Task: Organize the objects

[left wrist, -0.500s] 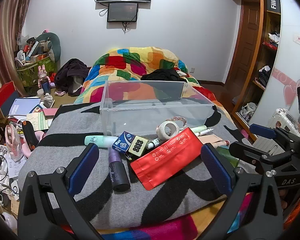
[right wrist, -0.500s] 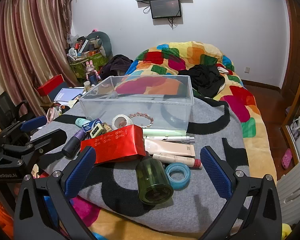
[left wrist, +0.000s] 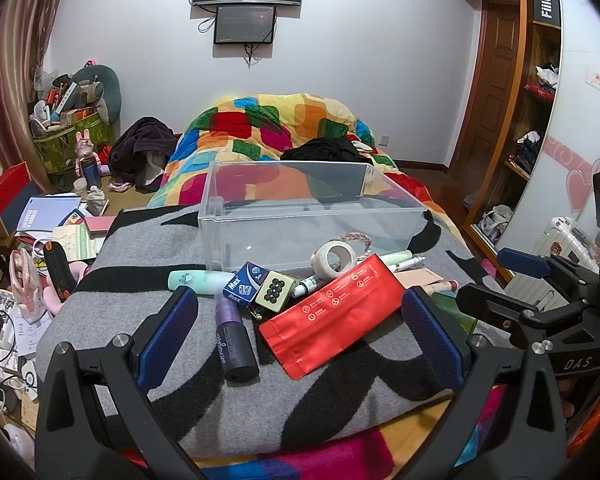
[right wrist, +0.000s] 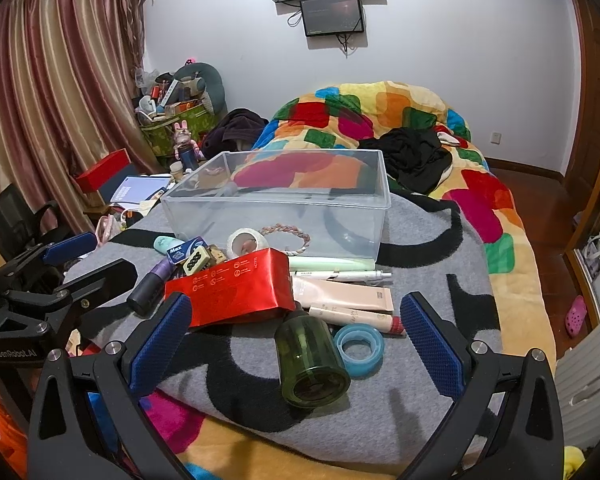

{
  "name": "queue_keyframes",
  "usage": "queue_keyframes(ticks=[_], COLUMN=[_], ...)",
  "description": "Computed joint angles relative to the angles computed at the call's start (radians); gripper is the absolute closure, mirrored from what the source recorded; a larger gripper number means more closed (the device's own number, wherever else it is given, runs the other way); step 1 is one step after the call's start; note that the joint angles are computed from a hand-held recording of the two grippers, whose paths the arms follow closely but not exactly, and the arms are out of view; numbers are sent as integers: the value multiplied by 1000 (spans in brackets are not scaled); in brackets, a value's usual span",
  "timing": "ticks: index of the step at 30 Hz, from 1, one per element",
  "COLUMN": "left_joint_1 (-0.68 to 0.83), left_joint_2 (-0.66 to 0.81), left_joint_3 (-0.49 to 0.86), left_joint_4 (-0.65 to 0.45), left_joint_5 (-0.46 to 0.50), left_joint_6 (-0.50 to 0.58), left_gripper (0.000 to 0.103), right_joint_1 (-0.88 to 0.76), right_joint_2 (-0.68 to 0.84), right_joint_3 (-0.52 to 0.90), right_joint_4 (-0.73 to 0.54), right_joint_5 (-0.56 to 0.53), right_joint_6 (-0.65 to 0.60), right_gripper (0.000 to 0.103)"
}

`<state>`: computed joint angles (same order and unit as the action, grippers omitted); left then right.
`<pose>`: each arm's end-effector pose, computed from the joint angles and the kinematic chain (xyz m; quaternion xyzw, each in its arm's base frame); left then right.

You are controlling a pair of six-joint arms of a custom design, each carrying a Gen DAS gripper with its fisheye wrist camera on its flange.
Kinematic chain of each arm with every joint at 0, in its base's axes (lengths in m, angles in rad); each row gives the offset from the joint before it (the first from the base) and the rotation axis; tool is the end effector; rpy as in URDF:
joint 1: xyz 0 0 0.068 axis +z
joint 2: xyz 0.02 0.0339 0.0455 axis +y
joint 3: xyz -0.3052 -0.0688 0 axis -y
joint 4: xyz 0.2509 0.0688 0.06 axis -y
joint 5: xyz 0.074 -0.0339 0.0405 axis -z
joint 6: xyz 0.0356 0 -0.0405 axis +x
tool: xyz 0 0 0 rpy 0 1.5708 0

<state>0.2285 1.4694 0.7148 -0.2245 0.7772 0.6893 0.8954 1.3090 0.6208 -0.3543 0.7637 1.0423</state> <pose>0.2671 0.0365 0.2065 0.3097 0.8366 -0.2054 0.4024 0.1587 0.1588 0.2092 0.1628 0.8862 -0.0040 0.4337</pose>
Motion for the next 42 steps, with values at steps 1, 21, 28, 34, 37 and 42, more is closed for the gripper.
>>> queue_keyframes(ticks=[1, 21, 28, 34, 37, 42], left_joint_1=[0, -2, 8, 36, 42, 33], left_joint_2=[0, -5, 0, 38, 71, 158], left_joint_3=[0, -11, -21, 3, 12, 33], left_joint_4=[0, 6, 25, 7, 15, 40], left_joint_5=[0, -4, 1, 2, -17, -85], left_joint_6=[0, -1, -2, 24, 25, 5], left_gripper=[0, 0, 0, 19, 24, 38], right_joint_1=[0, 8, 15, 51, 66, 50], right_joint_2=[0, 6, 3, 0, 0, 24], right_joint_3=[0, 9, 6, 7, 3, -24], right_joint_4=[0, 0, 8, -15, -16, 17], right_joint_5=[0, -2, 8, 69, 76, 19], right_joint_6=[0, 6, -1, -4, -18, -46], right_gripper=[0, 0, 0, 3, 10, 32])
